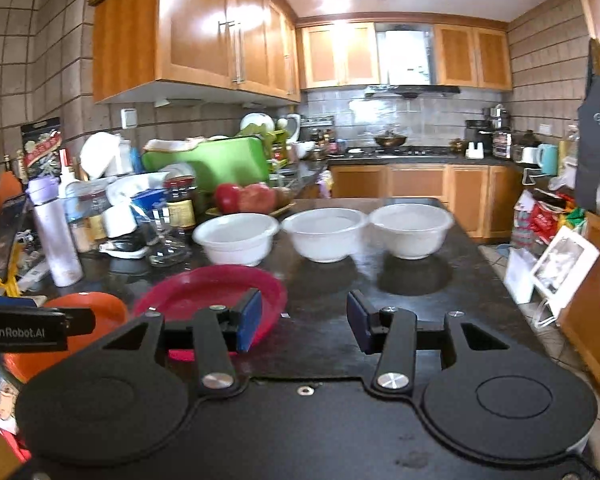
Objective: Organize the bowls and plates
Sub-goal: 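Move the left gripper to the magenta plate rim and close it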
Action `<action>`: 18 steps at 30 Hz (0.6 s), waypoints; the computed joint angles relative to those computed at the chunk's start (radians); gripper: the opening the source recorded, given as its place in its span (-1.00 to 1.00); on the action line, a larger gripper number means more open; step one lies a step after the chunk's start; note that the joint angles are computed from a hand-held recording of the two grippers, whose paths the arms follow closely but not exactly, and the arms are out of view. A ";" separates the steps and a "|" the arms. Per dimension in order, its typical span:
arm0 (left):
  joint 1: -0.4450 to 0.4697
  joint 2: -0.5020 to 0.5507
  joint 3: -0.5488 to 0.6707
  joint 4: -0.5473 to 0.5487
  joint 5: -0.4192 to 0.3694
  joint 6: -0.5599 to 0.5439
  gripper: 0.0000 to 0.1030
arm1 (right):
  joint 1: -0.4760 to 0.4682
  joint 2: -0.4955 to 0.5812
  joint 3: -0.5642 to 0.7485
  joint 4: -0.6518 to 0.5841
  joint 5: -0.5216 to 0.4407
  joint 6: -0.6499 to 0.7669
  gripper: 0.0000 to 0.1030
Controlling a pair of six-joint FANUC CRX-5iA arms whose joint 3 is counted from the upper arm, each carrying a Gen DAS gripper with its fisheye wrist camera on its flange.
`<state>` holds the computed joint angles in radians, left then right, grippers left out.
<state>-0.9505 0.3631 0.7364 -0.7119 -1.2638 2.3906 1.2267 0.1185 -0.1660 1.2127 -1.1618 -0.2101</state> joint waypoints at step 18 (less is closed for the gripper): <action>-0.071 0.111 0.150 0.015 -0.039 -0.068 0.42 | 0.021 -0.154 -0.136 -0.104 -0.037 -0.077 0.72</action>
